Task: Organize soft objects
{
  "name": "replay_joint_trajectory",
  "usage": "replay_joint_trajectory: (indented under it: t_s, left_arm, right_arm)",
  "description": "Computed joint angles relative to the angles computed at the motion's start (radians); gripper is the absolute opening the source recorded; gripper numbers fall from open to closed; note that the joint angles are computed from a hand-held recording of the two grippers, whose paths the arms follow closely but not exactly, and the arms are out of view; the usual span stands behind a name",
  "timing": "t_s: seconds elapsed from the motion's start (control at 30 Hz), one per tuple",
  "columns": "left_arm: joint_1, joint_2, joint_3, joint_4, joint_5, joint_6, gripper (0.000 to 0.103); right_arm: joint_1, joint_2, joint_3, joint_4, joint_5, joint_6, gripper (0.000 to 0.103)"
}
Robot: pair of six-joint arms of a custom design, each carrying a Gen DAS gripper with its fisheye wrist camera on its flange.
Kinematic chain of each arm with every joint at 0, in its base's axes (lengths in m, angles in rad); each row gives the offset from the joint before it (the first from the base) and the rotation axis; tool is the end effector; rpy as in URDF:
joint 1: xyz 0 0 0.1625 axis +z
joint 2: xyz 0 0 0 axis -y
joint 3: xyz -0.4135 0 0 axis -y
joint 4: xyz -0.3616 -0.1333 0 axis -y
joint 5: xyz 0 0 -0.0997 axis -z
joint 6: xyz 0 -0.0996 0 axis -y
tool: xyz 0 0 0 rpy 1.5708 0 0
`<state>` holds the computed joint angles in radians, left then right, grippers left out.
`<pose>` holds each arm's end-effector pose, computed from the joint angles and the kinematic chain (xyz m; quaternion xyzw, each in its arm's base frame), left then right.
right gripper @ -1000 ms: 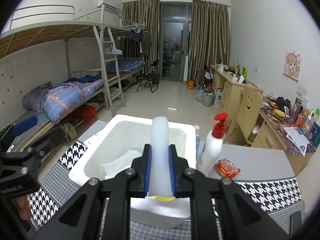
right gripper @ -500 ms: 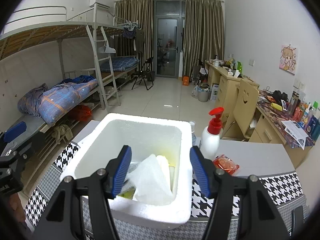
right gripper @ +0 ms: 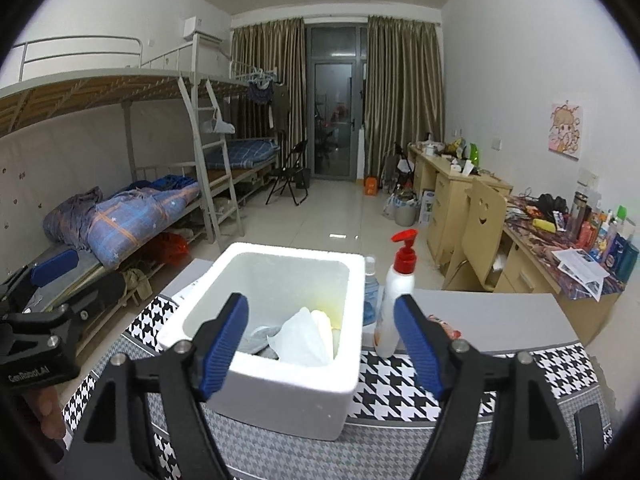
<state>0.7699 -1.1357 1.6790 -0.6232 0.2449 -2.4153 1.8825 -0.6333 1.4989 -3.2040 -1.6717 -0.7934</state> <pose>-0.2103 -0.5241 0.2531 0.0430 0.6989 -0.5943 0.3956 0.3345 -0.6363 0.1298 0.4700 -0.7982 0.3520 0.1346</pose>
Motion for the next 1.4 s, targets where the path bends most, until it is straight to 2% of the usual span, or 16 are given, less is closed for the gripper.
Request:
replay_joint_trajectory:
  t_s: [0.17,0.37,0.5,0.6,0.8,0.9,1.13,1.2,1.4]
  left_arm:
    - [-0.037,-0.004,0.034,-0.03,-0.012,0.013,0.102]
    - [-0.071,-0.001,0.053,-0.018,-0.027,-0.017,0.102]
    - [-0.097,-0.011,0.085,-0.054,-0.036,-0.006,0.102]
    - [-0.114,-0.003,0.088,-0.029,-0.043,-0.039,0.102]
    - [-0.137,0.013,0.104,-0.038,-0.048,-0.059,0.102]
    - [-0.153,-0.004,0.159,-0.168,-0.052,0.017,0.102]
    - [-0.171,-0.005,0.227,-0.364,-0.069,0.139,0.102]
    - [-0.178,-0.009,0.265,-0.476,-0.074,0.215,0.102]
    - [-0.196,-0.006,0.325,-0.645,-0.081,0.335,0.102]
  right_arm:
    - [-0.008,-0.042,0.068,-0.064,0.033,-0.013,0.085]
    - [-0.025,-0.087,0.126,-0.088,0.063,-0.003,0.086]
    - [-0.038,-0.117,0.176,-0.128,0.083,-0.004,0.087]
    - [-0.05,-0.14,0.214,-0.152,0.105,-0.012,0.088]
    - [-0.07,-0.181,0.279,-0.177,0.148,-0.028,0.094]
    - [-0.078,-0.198,0.296,-0.164,0.151,-0.039,0.095]
    - [-0.106,-0.22,0.361,-0.245,0.185,-0.084,0.095]
    - [-0.117,-0.229,0.384,-0.27,0.204,-0.09,0.095]
    - [-0.145,-0.251,0.436,-0.329,0.26,-0.108,0.095]
